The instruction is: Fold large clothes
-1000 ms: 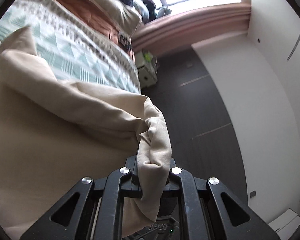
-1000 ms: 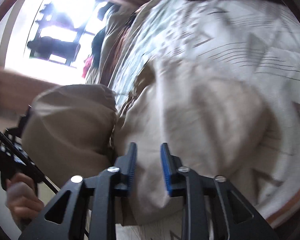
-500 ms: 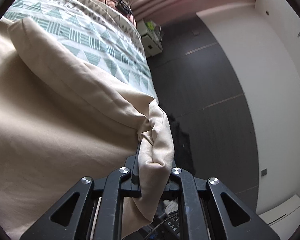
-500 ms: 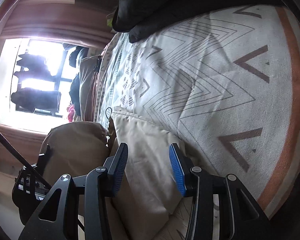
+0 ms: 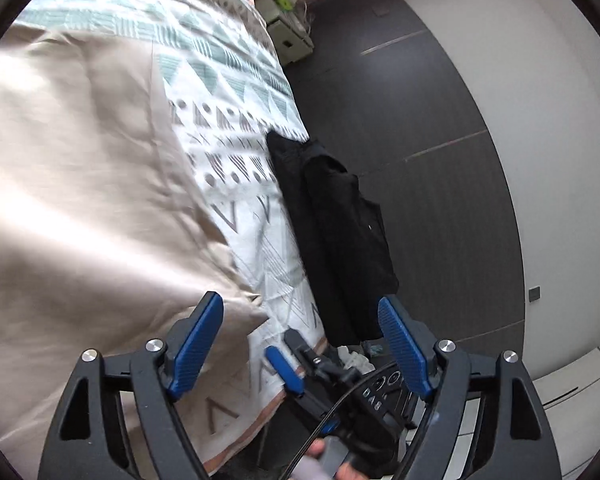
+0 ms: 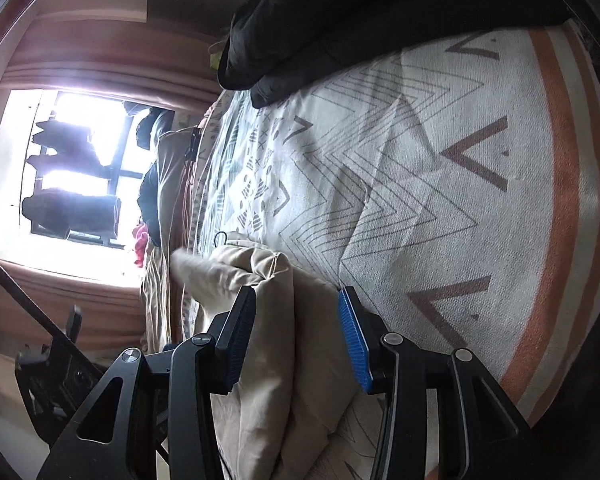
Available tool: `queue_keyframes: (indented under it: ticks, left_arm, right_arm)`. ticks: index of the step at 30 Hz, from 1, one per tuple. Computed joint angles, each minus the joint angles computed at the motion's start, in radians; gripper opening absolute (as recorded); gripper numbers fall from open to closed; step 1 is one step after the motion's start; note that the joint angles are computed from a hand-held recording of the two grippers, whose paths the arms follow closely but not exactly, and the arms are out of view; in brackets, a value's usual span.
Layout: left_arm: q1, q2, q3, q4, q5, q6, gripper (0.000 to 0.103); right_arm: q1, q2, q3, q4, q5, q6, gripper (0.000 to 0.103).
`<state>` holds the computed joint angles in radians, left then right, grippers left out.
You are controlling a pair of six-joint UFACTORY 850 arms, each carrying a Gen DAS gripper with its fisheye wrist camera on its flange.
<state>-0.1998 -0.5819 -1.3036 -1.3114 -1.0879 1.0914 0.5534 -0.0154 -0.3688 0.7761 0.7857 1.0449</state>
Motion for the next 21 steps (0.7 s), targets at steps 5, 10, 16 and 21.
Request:
queue_keyframes:
  ticks: [5, 10, 16, 21]
  left_arm:
    - [0.104, 0.093, 0.116, -0.03, 0.081, 0.06, 0.081]
    - [0.184, 0.121, 0.18, -0.089, 0.177, 0.118, 0.081]
    - [0.264, 0.089, 0.201, -0.131, 0.235, 0.182, 0.081]
    - [0.304, 0.003, 0.153, -0.116, 0.227, 0.126, 0.081]
  right_arm:
    - [-0.006, -0.005, -0.008, -0.046, 0.015, -0.048, 0.041]
    - [-0.029, -0.025, -0.04, -0.109, 0.006, -0.123, 0.041]
    - [-0.096, -0.098, -0.098, -0.276, -0.062, -0.065, 0.041]
    - [-0.131, -0.129, -0.154, -0.286, -0.158, -0.132, 0.041]
